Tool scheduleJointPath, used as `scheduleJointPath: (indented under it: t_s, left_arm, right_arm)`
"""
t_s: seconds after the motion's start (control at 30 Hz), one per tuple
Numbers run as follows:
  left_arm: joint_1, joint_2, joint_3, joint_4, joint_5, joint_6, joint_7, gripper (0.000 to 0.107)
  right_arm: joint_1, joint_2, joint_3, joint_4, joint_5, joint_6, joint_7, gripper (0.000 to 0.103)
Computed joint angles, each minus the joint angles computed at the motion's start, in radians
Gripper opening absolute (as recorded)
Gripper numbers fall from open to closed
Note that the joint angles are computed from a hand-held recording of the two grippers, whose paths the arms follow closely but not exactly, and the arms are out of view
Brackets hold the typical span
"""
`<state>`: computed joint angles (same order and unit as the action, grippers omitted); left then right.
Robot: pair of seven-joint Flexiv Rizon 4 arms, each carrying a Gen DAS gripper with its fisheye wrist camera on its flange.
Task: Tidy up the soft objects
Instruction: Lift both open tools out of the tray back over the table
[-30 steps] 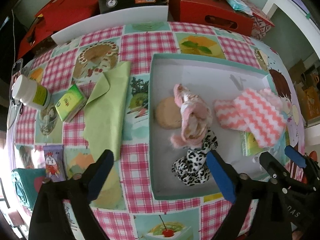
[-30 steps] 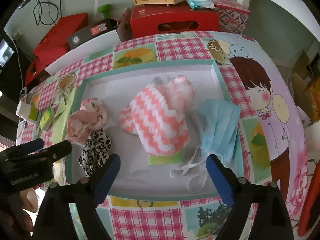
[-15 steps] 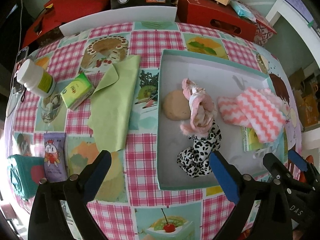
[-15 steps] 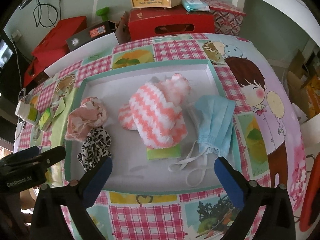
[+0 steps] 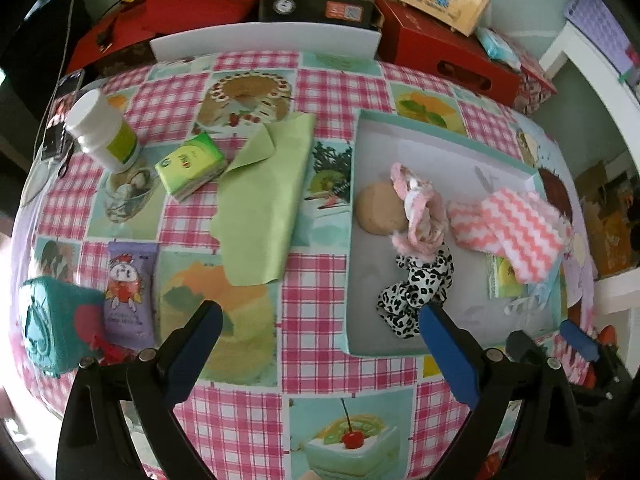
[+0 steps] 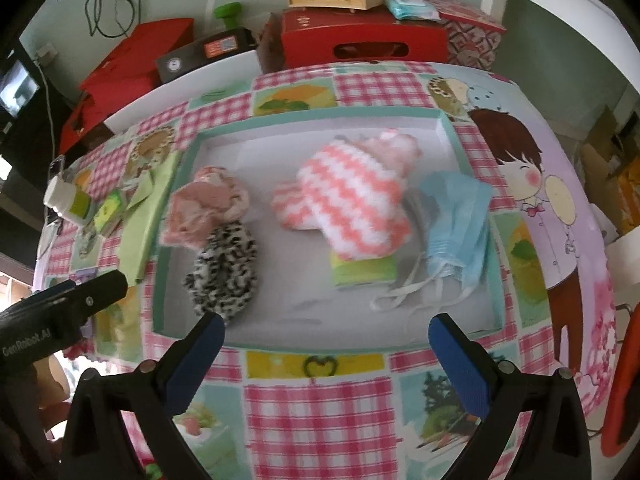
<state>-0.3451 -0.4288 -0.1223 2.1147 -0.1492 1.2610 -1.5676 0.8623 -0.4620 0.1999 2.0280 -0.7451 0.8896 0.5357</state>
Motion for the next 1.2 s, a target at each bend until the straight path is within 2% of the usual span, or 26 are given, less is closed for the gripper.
scheduleJointPath:
  t_s: [0.2, 0.33, 0.63, 0.77, 0.93, 1.03, 1.2]
  left_arm:
    - [0.026, 0.047, 0.008, 0.051, -0.024, 0.039, -0.018, 0.098]
    - [0.075, 0.083, -0.018, 0.102, -0.082, 0.072, 0.000, 0.098]
    - [0.110, 0.134, -0.016, 0.169, -0.126, 0.106, 0.030, 0.098]
    - [0.150, 0.155, -0.053, 0.222, -0.195, 0.152, 0.076, 0.098]
    - [0.165, 0.164, -0.052, 0.266, -0.216, 0.225, 0.087, 0.099]
    - [0.208, 0.172, -0.097, 0.299, -0.259, 0.257, 0.118, 0.099]
    - [0.205, 0.175, -0.070, 0.322, -0.233, 0.283, 0.099, 0.099]
  right_arm:
    - [0.016, -0.037, -0.001, -0.078, -0.002, -0.015, -0.076, 0.103]
    - [0.033, -0.059, -0.005, -0.128, 0.007, -0.024, -0.115, 0.103]
    - [0.068, -0.110, -0.010, -0.235, 0.050, -0.053, -0.224, 0.103]
    - [0.081, -0.119, -0.015, -0.267, 0.064, -0.073, -0.258, 0.103]
    - [0.095, -0.139, -0.019, -0.308, 0.077, -0.087, -0.296, 0.103]
    - [0.102, -0.153, -0.021, -0.332, 0.084, -0.091, -0.323, 0.103]
    - [0.115, -0.170, -0.025, -0.363, 0.101, -0.103, -0.352, 0.103]
